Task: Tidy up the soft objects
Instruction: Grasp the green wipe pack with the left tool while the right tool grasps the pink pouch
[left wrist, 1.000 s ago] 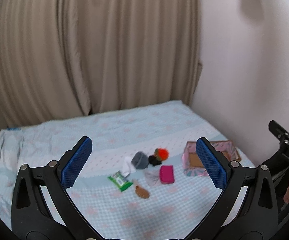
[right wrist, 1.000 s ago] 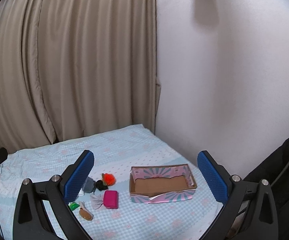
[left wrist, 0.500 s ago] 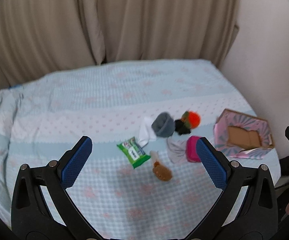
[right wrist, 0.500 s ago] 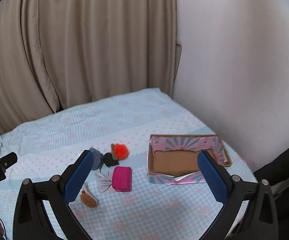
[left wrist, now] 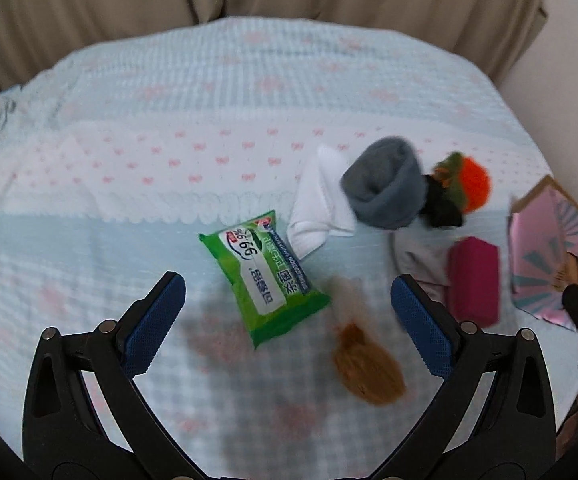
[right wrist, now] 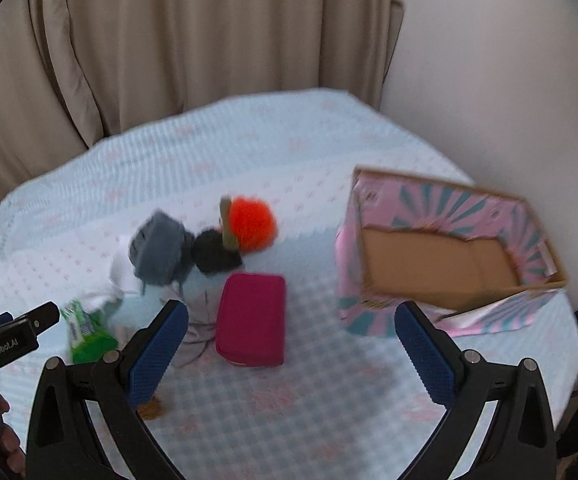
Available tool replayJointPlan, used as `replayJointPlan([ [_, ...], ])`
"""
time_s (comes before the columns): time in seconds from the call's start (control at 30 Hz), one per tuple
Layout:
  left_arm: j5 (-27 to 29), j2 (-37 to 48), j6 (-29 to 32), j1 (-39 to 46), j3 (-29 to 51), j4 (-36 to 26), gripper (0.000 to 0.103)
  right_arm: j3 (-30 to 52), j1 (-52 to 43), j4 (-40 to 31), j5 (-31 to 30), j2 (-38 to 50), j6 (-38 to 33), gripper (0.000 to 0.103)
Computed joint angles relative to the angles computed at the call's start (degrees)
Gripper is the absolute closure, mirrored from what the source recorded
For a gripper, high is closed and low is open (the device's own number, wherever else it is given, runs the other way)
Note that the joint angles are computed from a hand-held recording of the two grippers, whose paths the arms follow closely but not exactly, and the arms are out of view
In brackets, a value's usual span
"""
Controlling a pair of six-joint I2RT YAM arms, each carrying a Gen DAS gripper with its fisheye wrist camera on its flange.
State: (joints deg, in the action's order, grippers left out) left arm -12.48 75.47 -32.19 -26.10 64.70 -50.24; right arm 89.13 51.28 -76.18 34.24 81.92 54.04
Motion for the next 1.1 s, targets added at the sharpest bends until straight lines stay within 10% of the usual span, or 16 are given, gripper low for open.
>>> replayJointPlan([
  [0.6,0.5,13.9,-1.7,4.8,-6.8,14.2,0.013,-17.0,-12.6,26.0,-14.7,8.2,-10.4,0.003],
  [1.1,1.9,12.2,0.8,7.2,-7.3,15.1,0.059,-16.3,-11.6,28.1,-18.6,10.3,-10.8,0.050],
])
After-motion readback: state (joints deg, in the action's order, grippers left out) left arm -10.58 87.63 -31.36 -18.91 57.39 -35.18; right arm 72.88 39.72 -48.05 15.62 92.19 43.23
